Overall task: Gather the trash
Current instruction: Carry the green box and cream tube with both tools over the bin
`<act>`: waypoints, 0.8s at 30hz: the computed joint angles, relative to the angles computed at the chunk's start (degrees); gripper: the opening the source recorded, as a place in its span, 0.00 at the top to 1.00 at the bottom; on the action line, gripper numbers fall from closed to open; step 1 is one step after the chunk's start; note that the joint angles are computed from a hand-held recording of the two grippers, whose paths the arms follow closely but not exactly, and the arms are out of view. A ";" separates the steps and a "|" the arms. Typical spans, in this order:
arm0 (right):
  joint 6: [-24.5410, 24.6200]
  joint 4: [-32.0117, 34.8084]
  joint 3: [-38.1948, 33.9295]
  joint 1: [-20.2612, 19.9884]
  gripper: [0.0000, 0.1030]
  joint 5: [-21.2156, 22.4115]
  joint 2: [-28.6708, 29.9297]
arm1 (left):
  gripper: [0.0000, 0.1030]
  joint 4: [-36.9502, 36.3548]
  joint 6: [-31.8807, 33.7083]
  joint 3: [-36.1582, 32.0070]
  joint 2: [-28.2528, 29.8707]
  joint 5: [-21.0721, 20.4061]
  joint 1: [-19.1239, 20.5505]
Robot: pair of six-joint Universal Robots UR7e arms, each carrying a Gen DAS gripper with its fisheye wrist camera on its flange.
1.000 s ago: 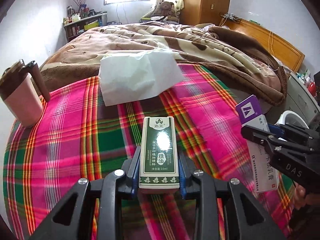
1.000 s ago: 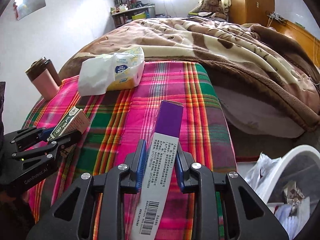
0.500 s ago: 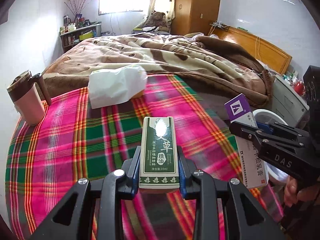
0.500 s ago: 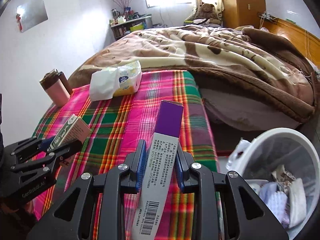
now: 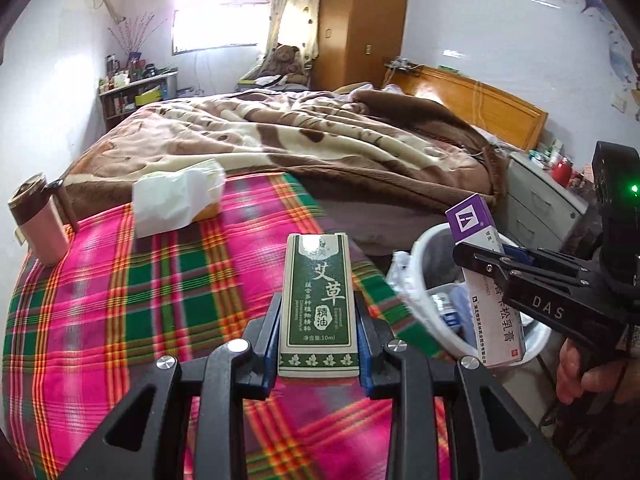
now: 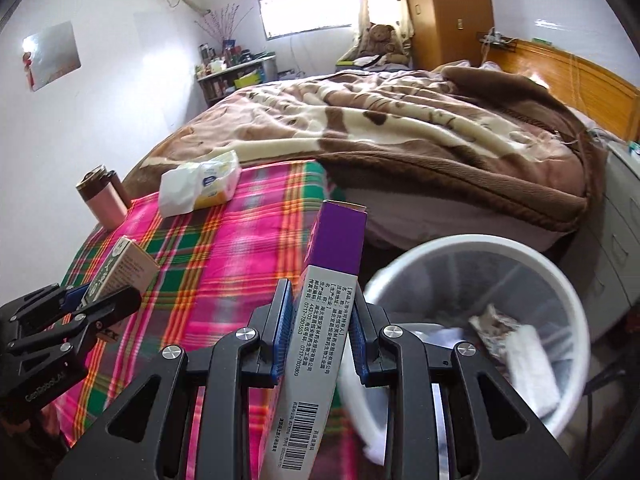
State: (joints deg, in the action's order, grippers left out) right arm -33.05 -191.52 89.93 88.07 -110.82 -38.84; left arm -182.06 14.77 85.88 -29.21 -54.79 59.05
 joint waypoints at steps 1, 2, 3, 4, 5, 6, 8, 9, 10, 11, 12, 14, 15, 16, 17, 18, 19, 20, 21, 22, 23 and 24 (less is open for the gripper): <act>-0.07 -0.46 0.46 -0.23 0.74 0.07 -0.47 | 0.69 -0.41 0.12 0.05 0.28 0.00 -0.36; -0.08 -1.01 0.84 -0.40 0.74 0.00 -0.81 | 0.69 -0.45 0.29 -0.03 0.55 -0.17 -0.65; -0.09 -1.69 1.32 -0.68 0.74 -0.12 -1.26 | 0.69 -0.44 0.33 -0.17 0.84 -0.48 -0.87; -0.02 -2.12 1.55 -0.84 0.74 -0.28 -1.47 | 0.69 -0.44 0.25 -0.27 1.13 -0.75 -1.14; 0.03 -2.41 1.80 -1.05 0.74 -0.35 -1.76 | 0.69 -0.42 0.39 -0.39 1.46 -0.88 -1.41; 0.13 -2.66 2.00 -1.27 0.74 -0.47 -2.02 | 0.69 -0.52 0.63 -0.63 1.90 -1.04 -1.68; 0.35 -3.42 2.57 -1.76 0.74 -0.54 -2.59 | 0.69 -0.72 0.39 -0.92 2.64 -1.64 -2.19; 0.27 -3.99 2.94 -2.07 0.74 -0.60 -2.92 | 0.69 -0.45 0.12 -1.26 3.01 -2.32 -2.31; 0.22 -4.39 3.05 -2.24 0.73 -0.88 -3.03 | 0.69 -0.18 -0.24 -1.68 3.42 -2.74 -2.46; 0.19 -4.70 3.23 -2.39 0.73 -1.09 -3.21 | 0.69 0.09 -0.37 -2.09 3.83 -2.94 -2.66; 0.20 -4.95 3.41 -2.65 0.73 -1.20 -3.45 | 0.69 0.27 -0.33 -2.31 4.20 -3.09 -2.88; 0.30 -5.44 3.77 -3.19 0.73 -1.41 -4.05 | 0.69 0.86 -0.47 -3.16 5.04 -3.42 -3.23; 0.39 -5.62 3.92 -3.39 0.73 -1.40 -4.31 | 0.69 1.27 -0.54 -3.62 5.43 -3.70 -3.34; 0.59 -5.65 4.00 -3.63 0.73 -1.43 -4.56 | 0.69 1.60 -0.68 -4.20 5.93 -3.80 -3.49; 0.83 -5.70 4.00 -3.90 0.73 -1.55 -4.78 | 0.69 1.58 -0.66 -4.52 6.39 -3.53 -3.75; 0.84 -5.94 4.23 -4.11 0.73 -1.57 -5.06 | 0.69 1.50 -0.28 -4.90 6.90 -3.21 -4.06; 0.82 -6.18 4.48 -4.37 0.73 -1.68 -5.41 | 0.69 1.40 -0.14 -5.02 7.23 -3.02 -4.37; 0.82 -6.28 4.52 -4.59 0.73 -1.90 -5.60 | 0.69 1.84 -0.29 -5.52 7.64 -3.29 -4.52; 0.71 -6.42 4.60 -4.77 0.73 -1.96 -5.76 | 0.69 2.27 -0.44 -5.90 7.90 -3.66 -4.57; 0.54 -6.68 4.59 -4.91 0.73 -2.22 -5.81 | 0.68 2.58 -0.47 -6.24 8.22 -3.85 -4.70; 0.33 -7.03 4.52 -5.06 0.73 -2.63 -5.83 | 0.68 2.94 -0.61 -6.72 8.63 -3.83 -4.85; 0.17 -7.37 4.51 -5.16 0.73 -2.87 -5.82 | 0.68 3.35 -0.87 -7.16 8.99 -3.94 -4.99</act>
State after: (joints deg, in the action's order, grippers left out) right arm -32.88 -198.89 94.44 82.91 -113.70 -44.66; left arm -178.71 13.90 78.71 -20.21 -58.73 54.06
